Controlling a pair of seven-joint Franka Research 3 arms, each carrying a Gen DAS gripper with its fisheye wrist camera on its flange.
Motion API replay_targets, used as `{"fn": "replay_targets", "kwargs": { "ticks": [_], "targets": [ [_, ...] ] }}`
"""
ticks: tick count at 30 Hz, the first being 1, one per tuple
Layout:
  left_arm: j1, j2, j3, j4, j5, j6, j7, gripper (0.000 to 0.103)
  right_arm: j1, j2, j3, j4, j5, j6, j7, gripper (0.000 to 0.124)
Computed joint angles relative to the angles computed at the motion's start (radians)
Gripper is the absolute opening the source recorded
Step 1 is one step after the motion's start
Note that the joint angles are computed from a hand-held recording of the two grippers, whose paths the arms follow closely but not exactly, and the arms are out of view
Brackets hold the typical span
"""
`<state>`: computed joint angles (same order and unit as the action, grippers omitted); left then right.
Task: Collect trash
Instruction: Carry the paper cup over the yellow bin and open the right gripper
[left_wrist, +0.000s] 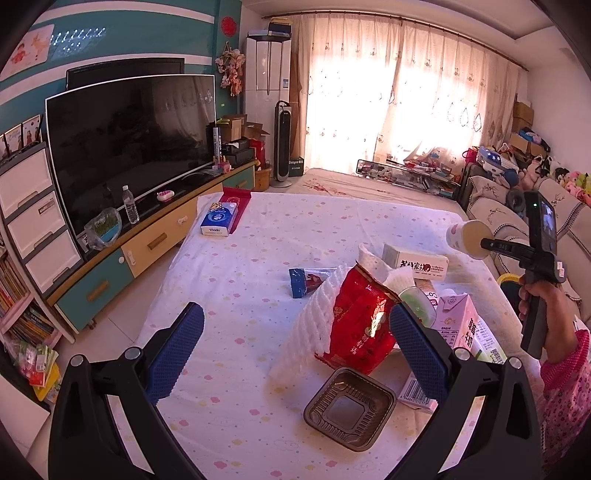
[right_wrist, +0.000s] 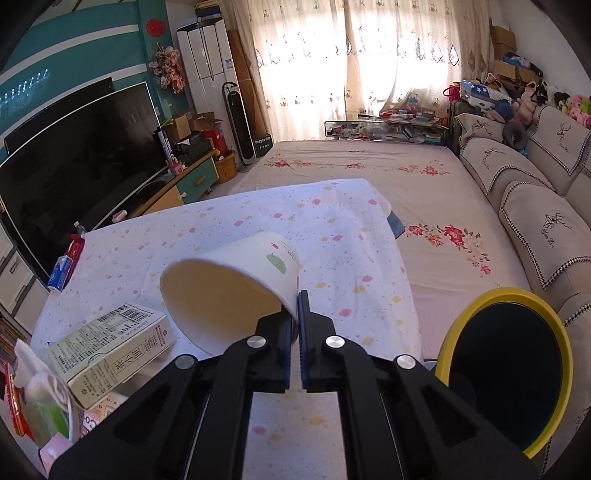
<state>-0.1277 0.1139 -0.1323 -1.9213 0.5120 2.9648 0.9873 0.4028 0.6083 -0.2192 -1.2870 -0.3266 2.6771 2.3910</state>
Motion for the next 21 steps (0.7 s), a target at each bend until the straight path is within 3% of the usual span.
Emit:
{"fn": "replay_targets", "kwargs": {
  "ticks": [4,8,14,21],
  "targets": [
    [0.000,-0.007,-0.005,-0.012,-0.007,0.011,0.012,0.099,0.049,-0.155,-0.070,-0.223,-0.105,0.070,0.121,0.003],
    [-0.003,-0.013,-0.009,-0.020,-0.012,0.023,0.017,0.099,0.090,-0.256,-0.128,-0.353,-0.287,0.035,0.272,0.003],
    [-0.016,-0.032,-0.009,-0.037,0.026,0.026,-0.009,0.099,0.026,-0.336,-0.101,-0.492,-0.362,0.005,0.371,0.003],
    [-0.023,-0.051,-0.016,-0.045,0.071,0.012,-0.046,0.099,-0.093,-0.330,-0.033,-0.551,-0.341,-0.036,0.395,0.005]
  ]
}}
